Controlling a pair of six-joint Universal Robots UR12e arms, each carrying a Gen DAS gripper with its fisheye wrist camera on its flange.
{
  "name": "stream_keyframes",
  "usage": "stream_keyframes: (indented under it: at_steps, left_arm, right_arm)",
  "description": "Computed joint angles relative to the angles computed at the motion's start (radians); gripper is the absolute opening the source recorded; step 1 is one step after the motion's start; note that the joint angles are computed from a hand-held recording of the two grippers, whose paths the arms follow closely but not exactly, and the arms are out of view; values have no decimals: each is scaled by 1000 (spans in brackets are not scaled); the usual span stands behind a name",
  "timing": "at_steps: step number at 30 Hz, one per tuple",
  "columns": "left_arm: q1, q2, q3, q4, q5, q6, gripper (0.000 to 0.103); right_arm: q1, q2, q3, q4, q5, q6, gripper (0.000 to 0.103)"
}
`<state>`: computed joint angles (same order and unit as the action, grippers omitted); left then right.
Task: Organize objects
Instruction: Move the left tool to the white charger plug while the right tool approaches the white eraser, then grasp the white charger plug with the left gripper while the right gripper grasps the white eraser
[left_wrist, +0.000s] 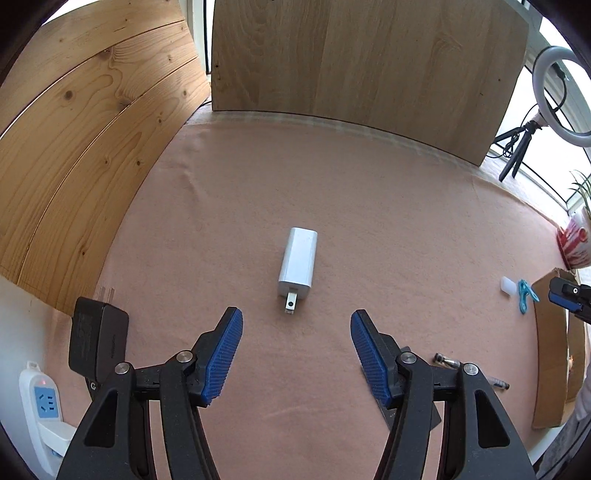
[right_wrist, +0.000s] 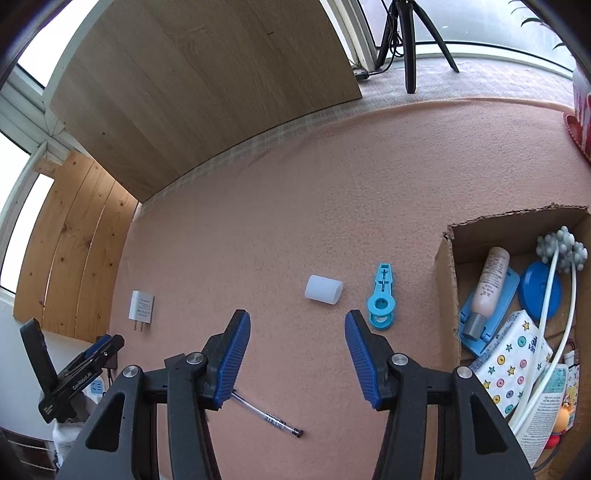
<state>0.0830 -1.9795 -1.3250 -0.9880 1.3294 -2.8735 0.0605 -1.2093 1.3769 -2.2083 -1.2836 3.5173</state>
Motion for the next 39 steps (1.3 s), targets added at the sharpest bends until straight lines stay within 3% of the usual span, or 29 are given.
stream_keyframes:
  at_steps: [7,14,25,28,30,33,35,39]
  left_arm:
    - [-15,-50,51,-23,29,-11,65]
    - [-25,-87,86,-30,55,-16,65]
    - [-31,-123,114,-32,71,-40,65]
    - [-29,-127,117,-34,65,-48,64]
    - [-27,-129,119,-38,56,-49,60]
    - [-23,-134,124,-40,49,-59,43]
    - [-20,-139,133,-51,36,-66,26]
    - [-21,-135,125,-40,37,-63,25]
  right_arm:
    - [-6,63,-71,85,14,10,49]
    - [9,112,-127,166,-27,7,49]
    - [45,156,-197,245,-164,-35,49]
    - [56,157,-199,250,-215,-55,37]
    - [60,155,-197,250,-234,-67,28]
    - [57,149,-185,238,-230,-75,24]
    - [56,142,-174,229,-230,-77,23]
    - [59,133,-161,216,-225,-76,22]
